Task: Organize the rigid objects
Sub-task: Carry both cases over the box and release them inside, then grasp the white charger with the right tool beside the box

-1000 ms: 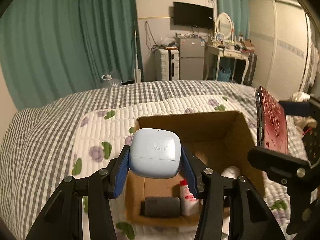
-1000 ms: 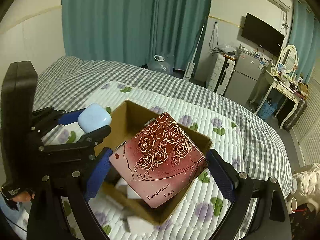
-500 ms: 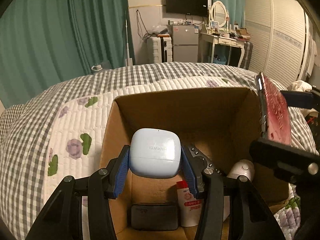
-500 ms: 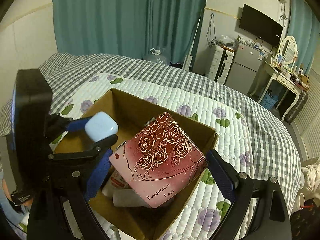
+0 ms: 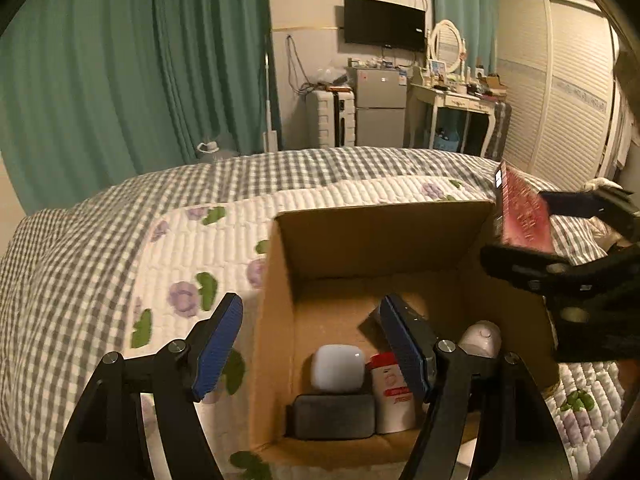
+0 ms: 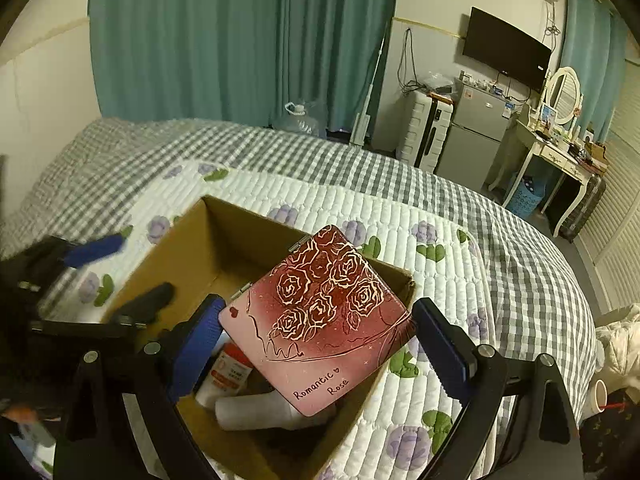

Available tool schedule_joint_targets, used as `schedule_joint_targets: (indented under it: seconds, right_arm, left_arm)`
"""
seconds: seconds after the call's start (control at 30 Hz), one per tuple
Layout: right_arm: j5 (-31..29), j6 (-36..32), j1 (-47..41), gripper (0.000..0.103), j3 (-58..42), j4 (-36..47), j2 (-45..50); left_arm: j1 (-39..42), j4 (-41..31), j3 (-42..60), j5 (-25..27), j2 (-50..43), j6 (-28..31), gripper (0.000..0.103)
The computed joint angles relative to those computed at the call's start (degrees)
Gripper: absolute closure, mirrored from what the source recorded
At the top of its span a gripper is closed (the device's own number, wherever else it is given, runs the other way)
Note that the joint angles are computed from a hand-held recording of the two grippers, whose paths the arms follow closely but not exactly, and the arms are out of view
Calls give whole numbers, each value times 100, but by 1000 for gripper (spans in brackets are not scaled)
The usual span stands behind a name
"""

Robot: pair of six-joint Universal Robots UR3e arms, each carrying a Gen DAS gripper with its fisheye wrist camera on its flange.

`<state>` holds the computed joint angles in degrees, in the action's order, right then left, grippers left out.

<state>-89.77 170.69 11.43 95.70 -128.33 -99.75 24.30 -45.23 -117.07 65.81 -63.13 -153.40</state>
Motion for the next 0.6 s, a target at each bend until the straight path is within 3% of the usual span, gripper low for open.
schedule_joint_targets:
  seconds: [0.33,0.43,0.53,0.6]
  right_arm:
    - [-581,196,379,8,52,-493,957]
    - [-669,248,428,8,171,-499,732]
    - [-948,284,607,6,203,-454,382]
    - [-978,363,638,5,97,-242,178]
  left_arm:
    - [776,-602,-145,-549,614,387,29]
    - [1084,-1034,-118,-786,977,535,21]
    - [1597,-1845,19,-1184,1527,846,19]
    - [2158,-2933,286,-1593,1996,1372,18]
